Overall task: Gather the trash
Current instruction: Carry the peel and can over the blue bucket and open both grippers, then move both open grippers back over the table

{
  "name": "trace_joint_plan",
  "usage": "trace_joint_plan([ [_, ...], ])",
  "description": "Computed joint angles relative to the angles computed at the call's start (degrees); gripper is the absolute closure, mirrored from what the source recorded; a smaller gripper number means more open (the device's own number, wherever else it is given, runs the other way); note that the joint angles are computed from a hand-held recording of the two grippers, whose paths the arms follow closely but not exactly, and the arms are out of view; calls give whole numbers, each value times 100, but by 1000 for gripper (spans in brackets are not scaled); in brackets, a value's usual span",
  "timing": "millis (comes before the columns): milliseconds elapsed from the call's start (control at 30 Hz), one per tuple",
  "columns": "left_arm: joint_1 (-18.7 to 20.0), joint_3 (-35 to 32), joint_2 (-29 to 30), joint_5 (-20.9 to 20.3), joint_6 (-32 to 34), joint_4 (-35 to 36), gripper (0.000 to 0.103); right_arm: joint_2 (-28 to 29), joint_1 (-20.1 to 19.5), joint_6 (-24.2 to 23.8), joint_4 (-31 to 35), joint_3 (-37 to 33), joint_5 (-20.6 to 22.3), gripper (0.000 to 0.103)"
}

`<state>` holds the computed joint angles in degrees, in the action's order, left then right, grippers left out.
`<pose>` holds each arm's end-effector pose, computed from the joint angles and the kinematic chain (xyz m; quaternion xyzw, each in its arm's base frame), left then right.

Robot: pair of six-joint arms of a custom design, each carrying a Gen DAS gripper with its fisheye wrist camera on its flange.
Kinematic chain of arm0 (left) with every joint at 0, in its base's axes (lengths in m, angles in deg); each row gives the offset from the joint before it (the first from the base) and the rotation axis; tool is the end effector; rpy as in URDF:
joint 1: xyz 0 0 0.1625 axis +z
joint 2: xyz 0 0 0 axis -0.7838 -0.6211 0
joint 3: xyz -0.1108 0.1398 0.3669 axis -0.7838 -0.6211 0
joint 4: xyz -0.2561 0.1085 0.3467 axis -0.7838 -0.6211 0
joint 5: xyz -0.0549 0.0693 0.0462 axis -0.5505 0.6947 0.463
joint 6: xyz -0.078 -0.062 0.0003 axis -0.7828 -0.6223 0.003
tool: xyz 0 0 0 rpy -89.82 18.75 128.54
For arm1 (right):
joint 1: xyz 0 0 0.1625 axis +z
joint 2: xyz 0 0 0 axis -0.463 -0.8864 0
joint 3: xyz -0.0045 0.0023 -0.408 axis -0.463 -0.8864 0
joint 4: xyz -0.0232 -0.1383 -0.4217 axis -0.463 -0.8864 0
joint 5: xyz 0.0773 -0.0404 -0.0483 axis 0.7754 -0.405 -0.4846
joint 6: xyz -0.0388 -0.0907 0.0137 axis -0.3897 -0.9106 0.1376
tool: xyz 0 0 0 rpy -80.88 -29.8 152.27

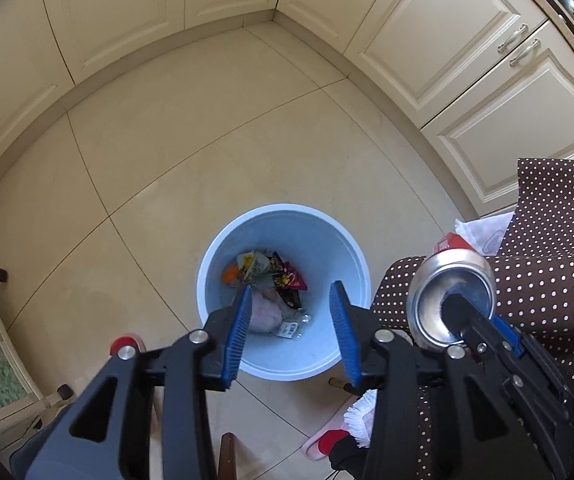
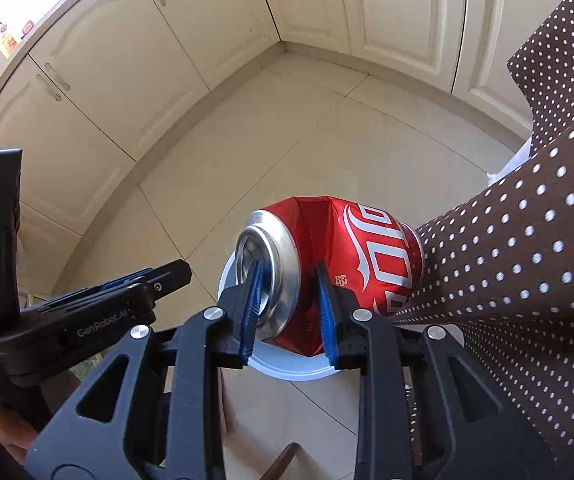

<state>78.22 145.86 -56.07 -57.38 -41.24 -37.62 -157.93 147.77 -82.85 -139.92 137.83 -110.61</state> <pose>-0.0936 -0.2565 0.1548 -0.1159 0.9320 -0.2097 0.2719 0.2561 -0.2730 0.0617 0.1796 -0.9471 0.1519 0.2185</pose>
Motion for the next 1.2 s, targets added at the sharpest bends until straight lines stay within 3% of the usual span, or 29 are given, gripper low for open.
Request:
trace_joint_plan([
  [600,-53,22,-586,32,-356,635,63,671,-160,-51,-339,-217,148,75],
  [833,-203,-43,-776,76,-479,891,63,661,-4,18,-238,-303,71,75],
  [1067,-825,-275,-958,108,-918,1518,63,185,354,185,49,-240,-44,75],
  [1200,-1536,-575,-874,147,-1419,2016,63,-337,730,288,331,-207,-193,75],
])
